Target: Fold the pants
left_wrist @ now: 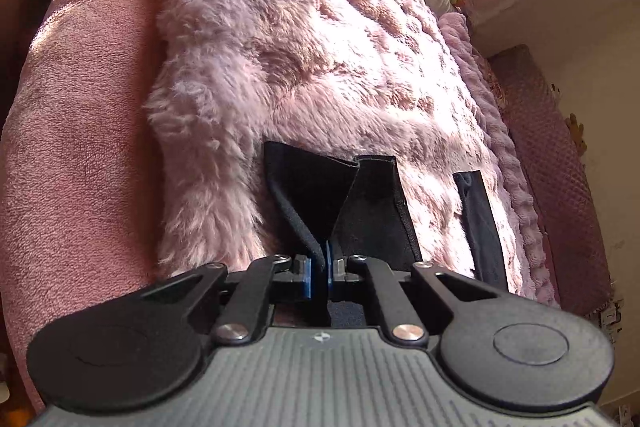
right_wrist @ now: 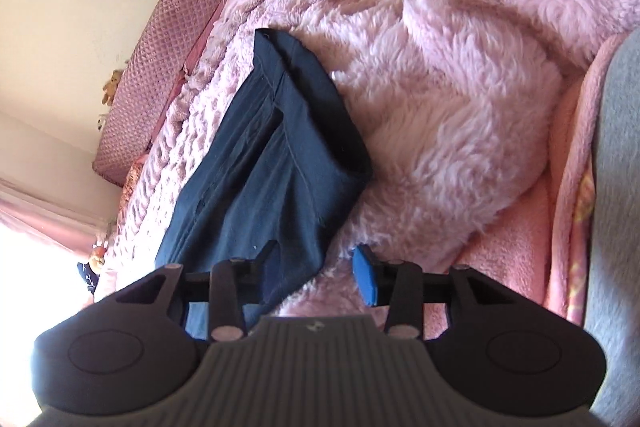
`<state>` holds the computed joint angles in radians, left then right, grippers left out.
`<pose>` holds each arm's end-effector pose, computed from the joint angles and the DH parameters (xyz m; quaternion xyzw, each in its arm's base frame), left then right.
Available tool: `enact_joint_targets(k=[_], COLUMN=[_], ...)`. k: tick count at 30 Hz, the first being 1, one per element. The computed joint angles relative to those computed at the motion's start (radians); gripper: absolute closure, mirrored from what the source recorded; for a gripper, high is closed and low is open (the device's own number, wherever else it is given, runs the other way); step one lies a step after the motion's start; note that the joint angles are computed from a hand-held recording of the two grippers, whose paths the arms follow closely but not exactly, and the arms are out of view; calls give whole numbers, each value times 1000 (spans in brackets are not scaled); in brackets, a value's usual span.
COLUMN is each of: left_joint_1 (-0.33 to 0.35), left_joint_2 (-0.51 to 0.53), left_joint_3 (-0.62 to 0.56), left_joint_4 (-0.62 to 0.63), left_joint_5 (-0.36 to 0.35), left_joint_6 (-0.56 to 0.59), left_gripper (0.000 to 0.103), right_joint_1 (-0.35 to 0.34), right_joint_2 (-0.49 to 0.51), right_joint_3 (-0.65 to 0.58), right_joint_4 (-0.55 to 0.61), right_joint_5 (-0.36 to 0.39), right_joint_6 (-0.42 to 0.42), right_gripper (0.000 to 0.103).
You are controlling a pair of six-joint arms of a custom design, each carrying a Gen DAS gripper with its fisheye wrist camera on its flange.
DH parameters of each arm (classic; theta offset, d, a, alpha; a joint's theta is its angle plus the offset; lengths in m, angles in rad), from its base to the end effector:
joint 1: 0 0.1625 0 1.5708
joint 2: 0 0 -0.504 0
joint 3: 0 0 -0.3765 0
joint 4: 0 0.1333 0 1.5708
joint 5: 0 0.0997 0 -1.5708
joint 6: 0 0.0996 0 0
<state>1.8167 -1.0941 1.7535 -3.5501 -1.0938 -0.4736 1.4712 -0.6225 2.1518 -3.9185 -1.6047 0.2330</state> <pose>0.3293 -0.5765 0.4543 -0.4058 0.6675 -0.6131 0.1178 0.0730 -0.5760 0.0849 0.1585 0.9035 -0.3980 0.0110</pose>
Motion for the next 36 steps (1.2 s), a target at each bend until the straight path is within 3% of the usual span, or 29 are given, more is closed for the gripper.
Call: enact_joint_targets(k=[1,4,6,8,9,11,14,16,19,23,26,33,36], left_joint_1=[0,1,0,-6,-13,-27,-49,-59,-77,-124,-155,-173,-174], left_joint_2=[0,-6,-12,-13,-13,-17,-31,-42,-57,-43,-14,110,181], left_joint_3=[2,-1,-2,-3,-3,-6,-25,-43,-91,-180,-273,-535,-662], left_joint_4=[-1,24,39,42,37,45,74,93,143,214,283,444,523], left_joint_5=[0,-1,-1,12,27,46,51,47,41,89,114,169,192], left_joint_6=[5,17,1,-10,-6,10,26,0,-27,39,49,-53,-39], left_gripper=[96,96,96,99,101,102,102,102,102,102,102,102,102], right_joint_1=[-1,-18,-33,-56,-50,-40,-48,-31,-12,12,13,74,76], right_joint_2=[3,-1,-8,1,3,4,13,6,1,18,52,166,240], right_joint_3=[-8,-33,-54,-56,-65,-65,-59,-77,-140,-251,-347,-676,-839], right_joint_4=[-8,12,56,30,33,24,-59,-67,-22,41,55,227,300], right_joint_5=[6,63,99,163,140,111,212,224,249,254,319,185,171], right_joint_6=[-6,-126,-74,-21,-1,13,13,-6,26,74,124,65,106], right_gripper=[65,75,81,95,97,99,100,101,101,101,101,101,101])
